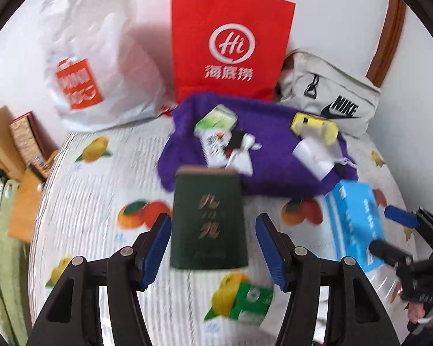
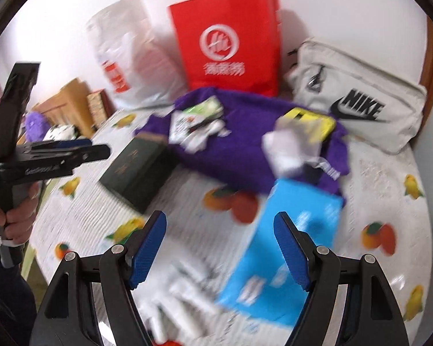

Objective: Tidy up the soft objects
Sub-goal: 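Move left tool to green packet while right tool grasps the white gloves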

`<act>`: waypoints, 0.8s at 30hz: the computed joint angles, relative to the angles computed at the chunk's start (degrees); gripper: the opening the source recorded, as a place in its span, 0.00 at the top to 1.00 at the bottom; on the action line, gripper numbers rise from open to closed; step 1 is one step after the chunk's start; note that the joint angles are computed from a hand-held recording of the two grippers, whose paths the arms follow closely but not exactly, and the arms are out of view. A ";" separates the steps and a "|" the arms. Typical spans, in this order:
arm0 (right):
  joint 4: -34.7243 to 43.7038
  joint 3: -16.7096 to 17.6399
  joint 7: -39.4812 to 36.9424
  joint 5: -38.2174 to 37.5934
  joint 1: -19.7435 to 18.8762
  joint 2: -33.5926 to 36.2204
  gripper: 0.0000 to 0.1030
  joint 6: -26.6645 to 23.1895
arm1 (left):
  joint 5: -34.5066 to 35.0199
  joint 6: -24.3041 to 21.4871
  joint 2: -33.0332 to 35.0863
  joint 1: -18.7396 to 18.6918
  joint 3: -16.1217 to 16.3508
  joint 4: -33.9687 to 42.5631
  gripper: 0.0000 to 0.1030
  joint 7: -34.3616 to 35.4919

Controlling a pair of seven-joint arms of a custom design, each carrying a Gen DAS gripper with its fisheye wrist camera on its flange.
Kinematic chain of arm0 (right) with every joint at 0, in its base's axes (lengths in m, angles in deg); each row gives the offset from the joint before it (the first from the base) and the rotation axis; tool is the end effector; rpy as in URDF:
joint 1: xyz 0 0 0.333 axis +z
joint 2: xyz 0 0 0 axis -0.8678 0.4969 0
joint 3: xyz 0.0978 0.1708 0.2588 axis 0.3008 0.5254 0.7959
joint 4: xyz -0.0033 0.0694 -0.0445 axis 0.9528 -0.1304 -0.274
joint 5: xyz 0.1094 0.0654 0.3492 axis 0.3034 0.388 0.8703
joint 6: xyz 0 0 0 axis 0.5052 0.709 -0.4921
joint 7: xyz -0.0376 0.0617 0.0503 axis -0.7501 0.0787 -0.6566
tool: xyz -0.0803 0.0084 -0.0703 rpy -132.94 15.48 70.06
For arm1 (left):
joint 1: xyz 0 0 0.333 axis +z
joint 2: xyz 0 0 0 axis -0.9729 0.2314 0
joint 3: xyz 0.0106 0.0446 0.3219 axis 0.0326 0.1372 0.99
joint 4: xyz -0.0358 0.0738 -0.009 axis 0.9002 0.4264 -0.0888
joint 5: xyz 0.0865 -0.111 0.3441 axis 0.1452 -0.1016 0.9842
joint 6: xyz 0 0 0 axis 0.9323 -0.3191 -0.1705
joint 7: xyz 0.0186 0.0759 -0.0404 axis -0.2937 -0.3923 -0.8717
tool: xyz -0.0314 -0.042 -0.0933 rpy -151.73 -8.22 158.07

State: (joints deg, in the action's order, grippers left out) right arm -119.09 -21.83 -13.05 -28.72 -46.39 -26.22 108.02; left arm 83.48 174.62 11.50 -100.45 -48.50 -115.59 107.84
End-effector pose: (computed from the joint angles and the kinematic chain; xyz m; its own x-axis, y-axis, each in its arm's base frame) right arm 0.5918 0.1901 0.4614 0.5361 -0.8250 -0.1787 -0.7589 -0.3783 -0.5300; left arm 0.5590 -0.3591 0.4411 0.1380 -0.9875 0.0763 -0.8038 -0.1567 -0.5739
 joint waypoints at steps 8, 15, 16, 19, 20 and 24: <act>-7.58 1.59 -2.58 3.41 2.43 -2.58 0.26 1.03 | 0.17 5.04 -5.66 1.10 -0.88 -10.34 0.38 -5.08; -10.78 1.41 3.35 -2.80 5.56 -0.36 0.26 5.92 | 0.77 6.43 -8.68 1.88 -1.92 -16.12 0.38 -6.64; -11.12 1.74 3.03 -2.56 5.48 -0.24 0.26 6.19 | 1.56 6.46 -9.08 1.75 -1.85 -17.10 0.38 -7.99; -11.82 2.23 2.48 -3.49 5.95 0.32 0.28 7.71 | 2.98 4.96 -9.35 1.52 -2.04 -18.57 0.38 -11.17; -12.30 2.27 2.52 -4.16 6.24 0.41 0.31 8.81 | 3.10 5.27 -9.40 1.69 -2.17 -19.16 0.38 -11.53; -13.65 3.56 -0.74 -1.90 5.72 -0.39 0.61 11.76 | 1.47 7.42 -9.17 2.46 -2.65 -21.28 0.38 -12.29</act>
